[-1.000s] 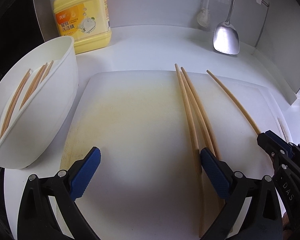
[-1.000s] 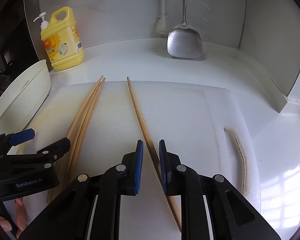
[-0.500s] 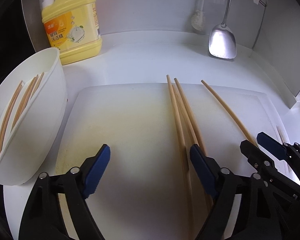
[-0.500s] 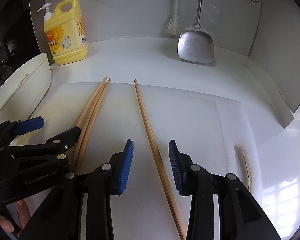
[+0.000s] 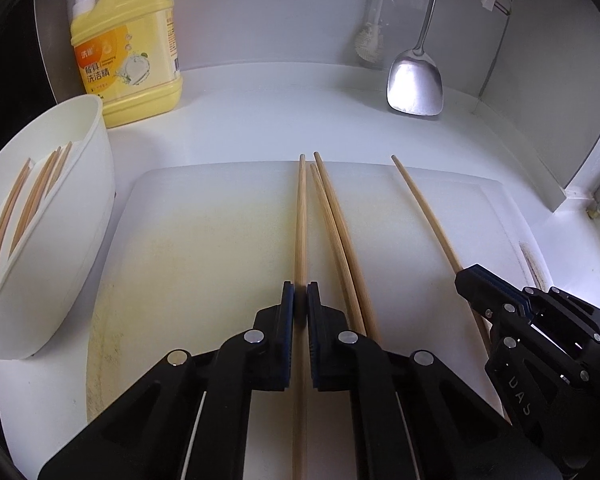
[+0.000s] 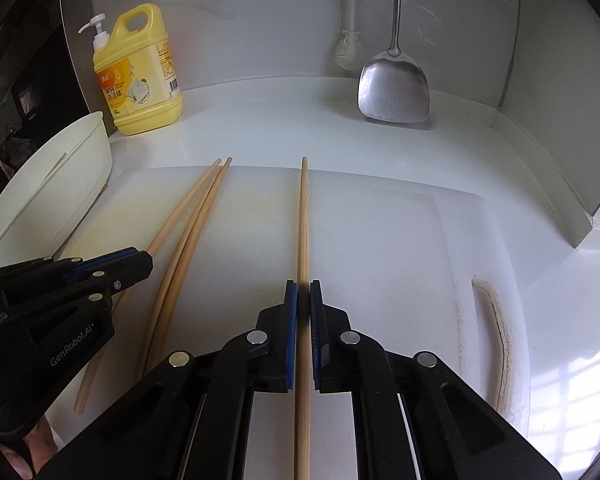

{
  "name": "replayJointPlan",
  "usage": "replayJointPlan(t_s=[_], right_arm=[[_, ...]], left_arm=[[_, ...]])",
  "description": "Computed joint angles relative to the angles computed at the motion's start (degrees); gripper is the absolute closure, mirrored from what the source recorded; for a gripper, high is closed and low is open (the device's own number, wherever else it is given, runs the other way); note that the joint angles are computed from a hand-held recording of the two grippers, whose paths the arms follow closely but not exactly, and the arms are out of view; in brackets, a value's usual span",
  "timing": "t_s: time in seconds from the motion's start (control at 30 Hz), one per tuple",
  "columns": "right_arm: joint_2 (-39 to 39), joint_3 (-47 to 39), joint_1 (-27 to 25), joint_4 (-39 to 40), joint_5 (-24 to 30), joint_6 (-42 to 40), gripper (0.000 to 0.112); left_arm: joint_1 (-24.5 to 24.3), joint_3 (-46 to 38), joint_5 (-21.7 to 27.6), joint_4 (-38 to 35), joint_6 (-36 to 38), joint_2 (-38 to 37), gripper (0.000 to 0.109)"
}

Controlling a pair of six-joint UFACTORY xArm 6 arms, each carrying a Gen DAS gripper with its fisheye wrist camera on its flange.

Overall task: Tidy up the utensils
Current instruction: 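Lift and carry the chopstick in the right tool over the basin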

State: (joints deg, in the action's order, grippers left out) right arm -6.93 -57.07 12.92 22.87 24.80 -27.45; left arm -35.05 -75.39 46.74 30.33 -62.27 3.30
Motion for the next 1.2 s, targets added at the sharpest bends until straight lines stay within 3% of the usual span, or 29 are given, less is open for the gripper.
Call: replayJointPlan(t_s=[0.2, 0.43, 0.7, 0.8, 0.97, 1.2], right_arm=[[-3.81, 0.21, -1.03, 3.34, 3.56, -1.55, 0.106], [-7.72, -3.77, -0.52, 4.27, 10.63, -2.31, 0.106], [-6.58, -10.67, 9.75, 3.05, 14.09, 1.78, 0.106], [-3.05, -14.4, 15.25, 1.3, 12.89, 5.9, 0.106], [5.24, -21.82, 22.93, -6.0, 9.86, 18.36, 0.106], [17.86, -34.16, 28.33, -14.38, 11.1, 31.2, 0.106]], left_arm=[[-1.07, 0.26, 3.49, 0.58, -1.03, -4.3, 0.101], [-2.5, -1.85, 15.39, 1.05, -1.53, -12.0, 0.101], [2.11, 3.73, 23.5, 1.58, -0.73, -25.36, 0.101], [7.4, 7.39, 22.13, 0.84, 3.06, -30.11, 0.101], [21.23, 12.54, 13.89, -7.74, 17.02, -33.98, 0.101], [34.99, 14.98, 6.76, -21.32, 35.43, -31.25, 0.101]])
